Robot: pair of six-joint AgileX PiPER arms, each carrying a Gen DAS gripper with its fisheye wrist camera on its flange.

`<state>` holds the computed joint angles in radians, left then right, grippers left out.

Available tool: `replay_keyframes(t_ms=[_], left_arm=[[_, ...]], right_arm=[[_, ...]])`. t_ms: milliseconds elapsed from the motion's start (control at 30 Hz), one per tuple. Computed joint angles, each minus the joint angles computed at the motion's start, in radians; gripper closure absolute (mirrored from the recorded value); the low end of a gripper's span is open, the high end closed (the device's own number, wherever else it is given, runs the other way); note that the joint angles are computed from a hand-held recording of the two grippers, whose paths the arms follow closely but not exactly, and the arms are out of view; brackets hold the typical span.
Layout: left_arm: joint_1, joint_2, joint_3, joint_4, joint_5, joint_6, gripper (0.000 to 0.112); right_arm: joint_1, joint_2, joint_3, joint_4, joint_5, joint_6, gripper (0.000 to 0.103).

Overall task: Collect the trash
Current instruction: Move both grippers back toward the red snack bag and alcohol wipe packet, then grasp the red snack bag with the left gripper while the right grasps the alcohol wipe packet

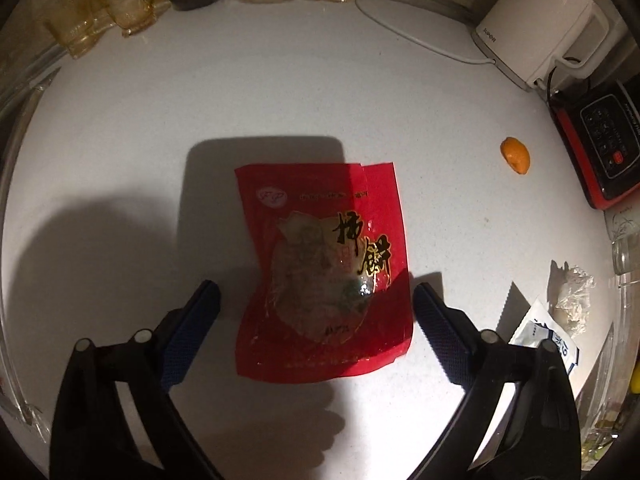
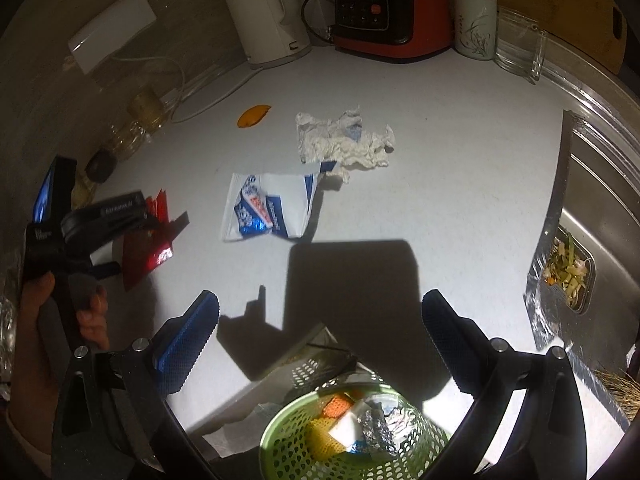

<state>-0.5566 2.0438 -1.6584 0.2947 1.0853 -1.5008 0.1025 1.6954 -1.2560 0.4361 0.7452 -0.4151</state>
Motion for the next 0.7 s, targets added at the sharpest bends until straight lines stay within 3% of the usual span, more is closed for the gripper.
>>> replay_keyframes(t_ms=[100, 200, 367, 533, 700], left_arm=[[-0.001, 0.019, -0.034, 0.004, 0.026, 0.03, 0.031], [-0.004, 0.026, -0.047, 0.025, 0.042, 0.043, 0.048], [-0.001, 0.003, -0.011, 0.038, -0.007, 0.085, 0.091], [0.021, -0.039, 0.065, 0.026, -0.097, 0.138, 0.1], [0.044, -0.075, 0.132, 0.006, -0.179, 0.197, 0.103]], right_arm=[[0.022, 0.041, -0.055, -0.023, 0.002, 0.047, 0.003], [0.042, 0.087, -0.113, -0.036, 0.008, 0.091, 0.003], [0.088, 0.163, -0.198, -0.078, 0.01, 0.175, 0.003], [0.105, 0.253, -0.284, -0.071, 0.03, 0.276, 0.003], [0.11, 0.307, -0.34, -0.055, 0.047, 0.332, 0.017]])
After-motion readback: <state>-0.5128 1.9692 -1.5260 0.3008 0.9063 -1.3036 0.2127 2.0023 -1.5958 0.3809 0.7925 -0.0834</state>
